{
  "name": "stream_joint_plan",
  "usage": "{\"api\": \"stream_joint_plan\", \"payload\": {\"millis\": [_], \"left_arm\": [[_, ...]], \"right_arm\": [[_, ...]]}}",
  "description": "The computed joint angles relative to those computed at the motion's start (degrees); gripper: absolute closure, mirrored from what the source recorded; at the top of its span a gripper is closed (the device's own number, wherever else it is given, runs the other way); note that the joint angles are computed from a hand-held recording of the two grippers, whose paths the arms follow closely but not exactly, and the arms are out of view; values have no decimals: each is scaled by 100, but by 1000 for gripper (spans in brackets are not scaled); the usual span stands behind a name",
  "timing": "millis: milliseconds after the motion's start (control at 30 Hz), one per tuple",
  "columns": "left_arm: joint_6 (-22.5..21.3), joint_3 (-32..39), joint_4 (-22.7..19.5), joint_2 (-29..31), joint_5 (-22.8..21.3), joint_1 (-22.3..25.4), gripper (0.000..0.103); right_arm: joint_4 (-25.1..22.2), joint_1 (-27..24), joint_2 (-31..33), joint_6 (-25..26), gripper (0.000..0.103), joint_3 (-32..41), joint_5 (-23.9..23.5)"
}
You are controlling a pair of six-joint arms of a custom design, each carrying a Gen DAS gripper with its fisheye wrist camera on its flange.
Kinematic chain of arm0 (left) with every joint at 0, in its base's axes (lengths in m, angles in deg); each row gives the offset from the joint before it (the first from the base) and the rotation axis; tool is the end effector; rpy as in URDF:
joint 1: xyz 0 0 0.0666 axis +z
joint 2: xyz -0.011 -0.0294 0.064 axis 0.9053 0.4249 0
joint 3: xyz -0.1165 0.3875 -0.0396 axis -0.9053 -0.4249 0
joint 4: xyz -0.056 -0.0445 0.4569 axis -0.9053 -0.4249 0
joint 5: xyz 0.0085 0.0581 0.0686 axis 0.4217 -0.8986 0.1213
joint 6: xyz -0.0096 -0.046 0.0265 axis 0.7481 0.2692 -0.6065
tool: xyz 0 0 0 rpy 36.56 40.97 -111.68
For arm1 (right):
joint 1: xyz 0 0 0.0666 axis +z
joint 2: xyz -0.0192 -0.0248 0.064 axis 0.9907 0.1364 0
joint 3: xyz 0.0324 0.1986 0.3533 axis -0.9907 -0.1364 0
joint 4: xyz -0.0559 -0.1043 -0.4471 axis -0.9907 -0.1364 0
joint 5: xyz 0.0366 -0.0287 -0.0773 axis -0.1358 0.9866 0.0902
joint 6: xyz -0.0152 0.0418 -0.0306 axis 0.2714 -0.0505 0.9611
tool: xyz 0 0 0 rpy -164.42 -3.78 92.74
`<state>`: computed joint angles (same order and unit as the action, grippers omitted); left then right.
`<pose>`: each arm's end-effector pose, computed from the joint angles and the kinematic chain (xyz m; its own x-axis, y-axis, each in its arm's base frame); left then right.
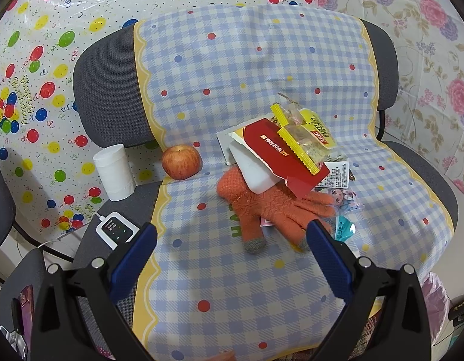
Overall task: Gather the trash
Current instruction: 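Grasp the yellow snack bag with the right tool while the left tool grasps the red box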
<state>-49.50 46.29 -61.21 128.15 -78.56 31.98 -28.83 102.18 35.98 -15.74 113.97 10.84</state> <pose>0.6516 -0.4031 0.4417 -0.6439 0.1428 -0.7517 0.0671 0.9892 0.1305 0.5735 0.1918 0.4536 -0.6388 0.1102 -0.7614 0.2224 0.9739 -0.0457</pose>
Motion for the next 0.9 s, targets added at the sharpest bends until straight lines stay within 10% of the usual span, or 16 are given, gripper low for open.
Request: {"api": "stream_joint_plan", "payload": {"millis": [600, 900], "left_arm": [[-142, 187, 431, 281, 276, 323, 7], [-217, 1515, -28, 1158, 302, 523, 7]], "right_arm": [[1496, -199, 496, 682, 6, 243, -960], [1239, -96, 1728, 1175, 7, 1522, -989]]}}
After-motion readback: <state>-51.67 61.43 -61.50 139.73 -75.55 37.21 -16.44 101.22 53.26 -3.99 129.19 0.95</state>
